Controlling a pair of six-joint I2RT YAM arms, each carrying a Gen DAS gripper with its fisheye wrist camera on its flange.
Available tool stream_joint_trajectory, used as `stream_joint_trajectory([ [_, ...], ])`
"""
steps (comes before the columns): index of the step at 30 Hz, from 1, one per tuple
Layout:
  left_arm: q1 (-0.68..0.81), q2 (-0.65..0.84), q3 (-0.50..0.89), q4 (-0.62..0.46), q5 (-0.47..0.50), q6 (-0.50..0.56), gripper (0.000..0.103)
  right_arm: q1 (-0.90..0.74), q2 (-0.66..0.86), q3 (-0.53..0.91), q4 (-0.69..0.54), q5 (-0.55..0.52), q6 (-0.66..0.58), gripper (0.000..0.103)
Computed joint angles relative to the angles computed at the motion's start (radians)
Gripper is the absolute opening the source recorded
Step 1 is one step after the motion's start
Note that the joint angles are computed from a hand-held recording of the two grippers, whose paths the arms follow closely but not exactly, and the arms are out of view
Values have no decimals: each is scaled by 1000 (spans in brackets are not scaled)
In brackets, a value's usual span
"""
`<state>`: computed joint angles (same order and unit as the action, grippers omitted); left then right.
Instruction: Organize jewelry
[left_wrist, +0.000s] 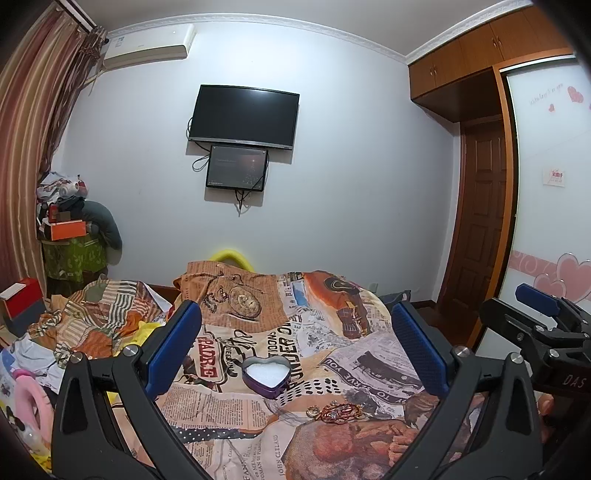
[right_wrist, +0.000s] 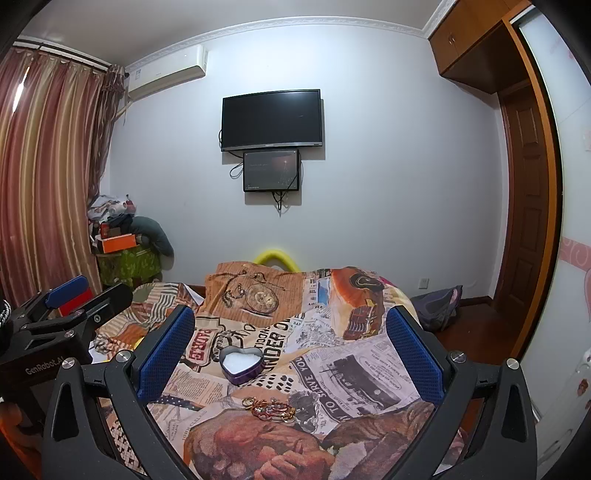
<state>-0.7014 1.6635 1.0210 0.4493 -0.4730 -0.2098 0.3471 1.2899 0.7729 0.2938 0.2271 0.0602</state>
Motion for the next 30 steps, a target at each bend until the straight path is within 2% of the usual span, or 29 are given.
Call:
stream_joint_trajectory([
  [30, 4, 2, 2, 0, 8, 16, 103, 1, 12, 28, -28, -4, 14, 103],
])
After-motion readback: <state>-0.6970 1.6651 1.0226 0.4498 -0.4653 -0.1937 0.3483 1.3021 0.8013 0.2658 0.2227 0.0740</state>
